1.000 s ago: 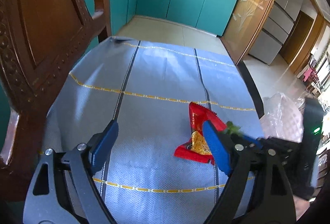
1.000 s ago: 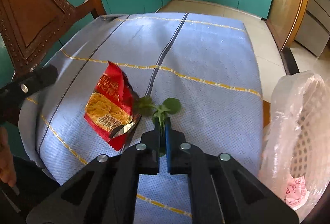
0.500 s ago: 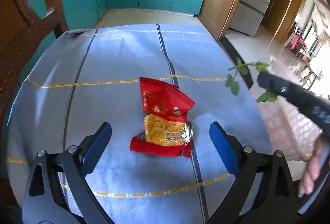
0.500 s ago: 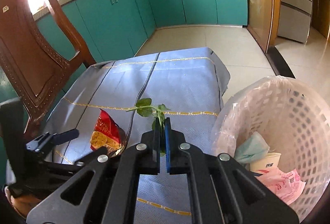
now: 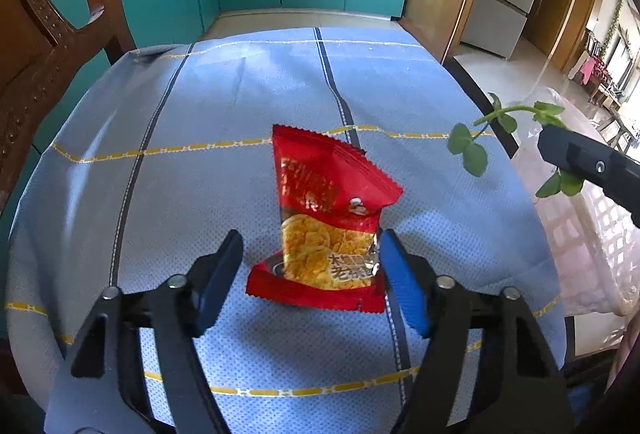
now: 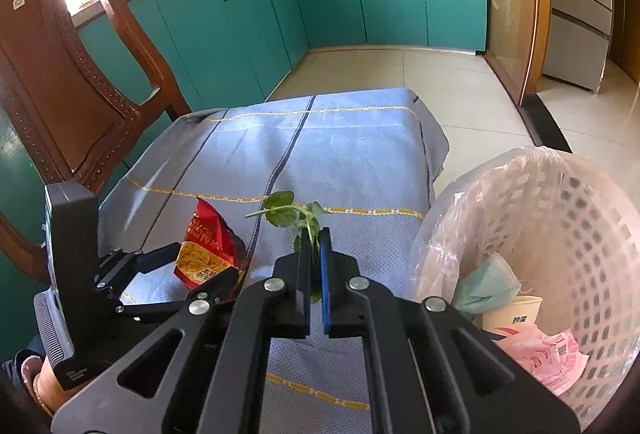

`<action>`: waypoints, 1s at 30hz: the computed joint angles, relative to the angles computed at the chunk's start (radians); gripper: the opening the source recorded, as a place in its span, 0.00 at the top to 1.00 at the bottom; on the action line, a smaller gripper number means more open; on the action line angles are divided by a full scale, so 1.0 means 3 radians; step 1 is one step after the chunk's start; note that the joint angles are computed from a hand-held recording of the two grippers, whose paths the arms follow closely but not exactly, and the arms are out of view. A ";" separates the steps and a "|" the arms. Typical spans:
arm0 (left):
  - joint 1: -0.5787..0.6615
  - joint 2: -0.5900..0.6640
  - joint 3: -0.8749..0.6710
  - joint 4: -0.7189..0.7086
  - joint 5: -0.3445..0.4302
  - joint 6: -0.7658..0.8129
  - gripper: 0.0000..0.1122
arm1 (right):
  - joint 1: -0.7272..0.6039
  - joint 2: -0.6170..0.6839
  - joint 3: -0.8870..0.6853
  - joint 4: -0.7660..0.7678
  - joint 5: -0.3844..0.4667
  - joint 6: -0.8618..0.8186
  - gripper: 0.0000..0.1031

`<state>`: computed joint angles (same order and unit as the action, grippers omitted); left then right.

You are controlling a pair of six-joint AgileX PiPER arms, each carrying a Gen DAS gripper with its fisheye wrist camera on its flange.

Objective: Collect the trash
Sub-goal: 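Grasp the red snack wrapper with the left tool while the right holds the sprig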

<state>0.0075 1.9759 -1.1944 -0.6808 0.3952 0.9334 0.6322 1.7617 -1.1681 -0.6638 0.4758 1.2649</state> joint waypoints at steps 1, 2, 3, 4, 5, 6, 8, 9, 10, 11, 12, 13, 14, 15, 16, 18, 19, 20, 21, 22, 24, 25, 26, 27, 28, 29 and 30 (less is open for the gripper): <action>-0.0001 -0.0001 0.0003 -0.0014 -0.0003 0.0028 0.42 | 0.0003 0.0005 -0.0003 0.0006 0.0001 -0.0005 0.96; -0.0004 0.0000 0.0010 -0.0031 -0.0010 0.0063 0.43 | 0.0005 0.0009 -0.0005 0.0010 0.0002 -0.0010 0.96; -0.0004 0.0001 0.0010 -0.0027 -0.0010 0.0072 0.46 | 0.0009 0.0017 -0.0010 0.0015 0.0005 -0.0016 0.96; -0.0017 -0.0009 0.0029 0.0004 -0.0045 0.0053 0.48 | 0.0010 0.0024 -0.0017 0.0026 0.0009 -0.0032 0.96; -0.0030 -0.0020 0.0051 0.0043 -0.0089 0.0030 0.50 | 0.0014 0.0031 -0.0024 0.0030 0.0014 -0.0037 0.96; -0.0038 -0.0015 0.0046 0.0111 -0.0092 -0.0020 0.52 | 0.0018 0.0036 -0.0026 0.0031 0.0018 -0.0036 0.96; -0.0034 0.0001 0.0030 0.0154 -0.0070 -0.0055 0.56 | 0.0022 0.0052 -0.0036 0.0049 0.0020 -0.0056 0.96; -0.0030 -0.0005 0.0037 0.0130 -0.0078 -0.0034 0.58 | 0.0025 0.0062 -0.0046 0.0059 0.0025 -0.0068 0.96; -0.0026 -0.0005 0.0039 0.0117 -0.0090 -0.0020 0.60 | 0.0029 0.0070 -0.0051 0.0063 0.0028 -0.0073 0.96; -0.0016 -0.0018 0.0054 0.0064 -0.0111 0.0032 0.62 | 0.0029 0.0078 -0.0060 0.0079 0.0029 -0.0092 0.96; -0.0011 -0.0027 0.0065 0.0021 -0.0131 0.0072 0.65 | 0.0028 0.0082 -0.0066 0.0092 0.0031 -0.0110 0.96; -0.0003 -0.0039 0.0079 -0.0031 -0.0148 0.0120 0.67 | 0.0034 0.0093 -0.0076 0.0094 0.0038 -0.0117 0.96; 0.0014 -0.0050 0.0086 -0.0105 -0.0144 0.0187 0.68 | 0.0038 0.0104 -0.0090 0.0106 0.0043 -0.0135 0.96; 0.0025 -0.0063 0.0097 -0.0162 -0.0145 0.0237 0.71 | 0.0042 0.0107 -0.0088 0.0104 0.0040 -0.0136 0.96; 0.0028 -0.0081 0.0118 -0.0210 -0.0158 0.0277 0.73 | 0.0047 0.0110 -0.0089 0.0104 0.0042 -0.0141 0.96; 0.0049 -0.0124 0.0157 -0.0377 -0.0186 0.0441 0.84 | 0.0060 0.0119 -0.0102 0.0100 0.0059 -0.0151 0.96; 0.0051 -0.0142 0.0174 -0.0421 -0.0201 0.0490 0.87 | 0.0065 0.0121 -0.0106 0.0091 0.0067 -0.0149 0.96; 0.0053 -0.0171 0.0204 -0.0509 -0.0241 0.0582 0.87 | 0.0069 0.0120 -0.0105 0.0077 0.0073 -0.0142 0.96; 0.0052 -0.0180 0.0207 -0.0531 -0.0250 0.0601 0.87 | 0.0071 0.0121 -0.0106 0.0070 0.0077 -0.0137 0.96; 0.0058 -0.0191 0.0216 -0.0582 -0.0255 0.0648 0.87 | 0.0070 0.0121 -0.0104 0.0074 0.0076 -0.0139 0.96; 0.0064 -0.0202 0.0222 -0.0622 -0.0249 0.0683 0.88 | 0.0065 0.0118 -0.0097 0.0082 0.0071 -0.0142 0.96; 0.0062 -0.0203 0.0225 -0.0622 -0.0255 0.0681 0.88 | 0.0064 0.0119 -0.0095 0.0083 0.0072 -0.0141 0.96; 0.0062 -0.0205 0.0230 -0.0626 -0.0264 0.0681 0.88 | 0.0064 0.0123 -0.0097 0.0086 0.0069 -0.0144 0.96; 0.0064 -0.0207 0.0239 -0.0652 -0.0271 0.0702 0.88 | 0.0063 0.0124 -0.0098 0.0091 0.0068 -0.0151 0.96; 0.0069 -0.0217 0.0252 -0.0695 -0.0282 0.0734 0.88 | 0.0066 0.0129 -0.0102 0.0090 0.0073 -0.0155 0.96; 0.0076 -0.0222 0.0257 -0.0764 -0.0296 0.0789 0.88 | 0.0070 0.0131 -0.0104 0.0084 0.0078 -0.0153 0.96; 0.0093 -0.0246 0.0287 -0.0868 -0.0306 0.0891 0.88 | 0.0075 0.0134 -0.0108 0.0072 0.0090 -0.0146 0.96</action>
<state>0.0356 1.9020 -1.1084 -0.9412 0.3034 1.2007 0.6548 1.8019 -1.2006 -0.6423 0.5027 1.2211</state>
